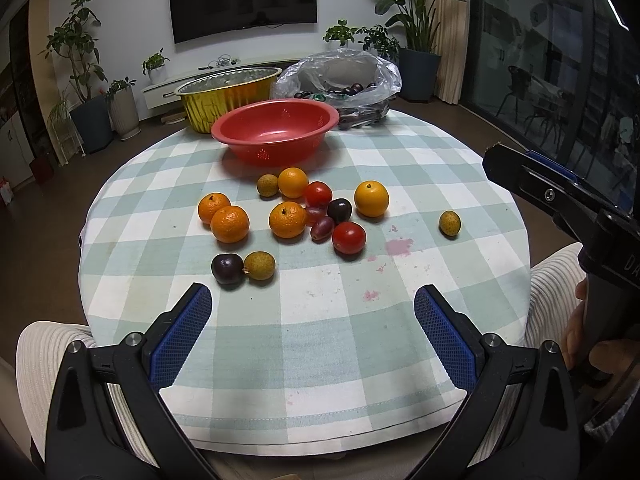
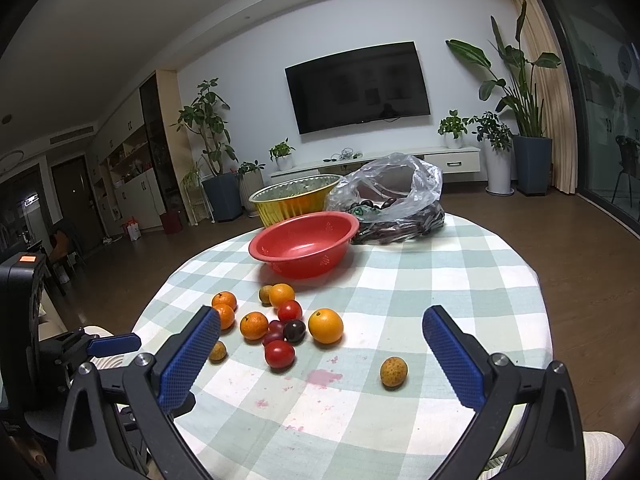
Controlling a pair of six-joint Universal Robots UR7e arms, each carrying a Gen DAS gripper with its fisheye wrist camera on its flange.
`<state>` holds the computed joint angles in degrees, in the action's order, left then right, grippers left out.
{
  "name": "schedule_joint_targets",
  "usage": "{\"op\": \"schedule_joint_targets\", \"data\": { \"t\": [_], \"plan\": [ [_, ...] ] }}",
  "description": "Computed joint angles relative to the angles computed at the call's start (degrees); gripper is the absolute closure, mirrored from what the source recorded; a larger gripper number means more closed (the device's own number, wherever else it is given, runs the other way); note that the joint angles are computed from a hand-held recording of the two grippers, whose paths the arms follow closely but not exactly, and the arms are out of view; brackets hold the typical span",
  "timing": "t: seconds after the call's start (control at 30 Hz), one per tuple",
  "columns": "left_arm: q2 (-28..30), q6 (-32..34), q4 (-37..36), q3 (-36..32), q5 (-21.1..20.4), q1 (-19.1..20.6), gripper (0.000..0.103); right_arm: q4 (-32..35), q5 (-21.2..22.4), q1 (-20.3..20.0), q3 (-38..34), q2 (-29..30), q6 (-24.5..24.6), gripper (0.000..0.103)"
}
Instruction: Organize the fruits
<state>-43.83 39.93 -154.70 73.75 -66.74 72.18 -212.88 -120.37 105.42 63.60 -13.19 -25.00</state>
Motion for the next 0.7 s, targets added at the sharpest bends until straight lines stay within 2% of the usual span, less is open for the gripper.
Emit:
{"op": "schedule_joint_targets", "data": {
  "t": [0.7],
  "plan": [
    [-0.1, -0.3, 0.1, 0.0, -0.2, 0.1, 0.0, 0.2, 0.0, 0.0, -0.2, 0.2, -0.2, 0.0]
  ]
}}
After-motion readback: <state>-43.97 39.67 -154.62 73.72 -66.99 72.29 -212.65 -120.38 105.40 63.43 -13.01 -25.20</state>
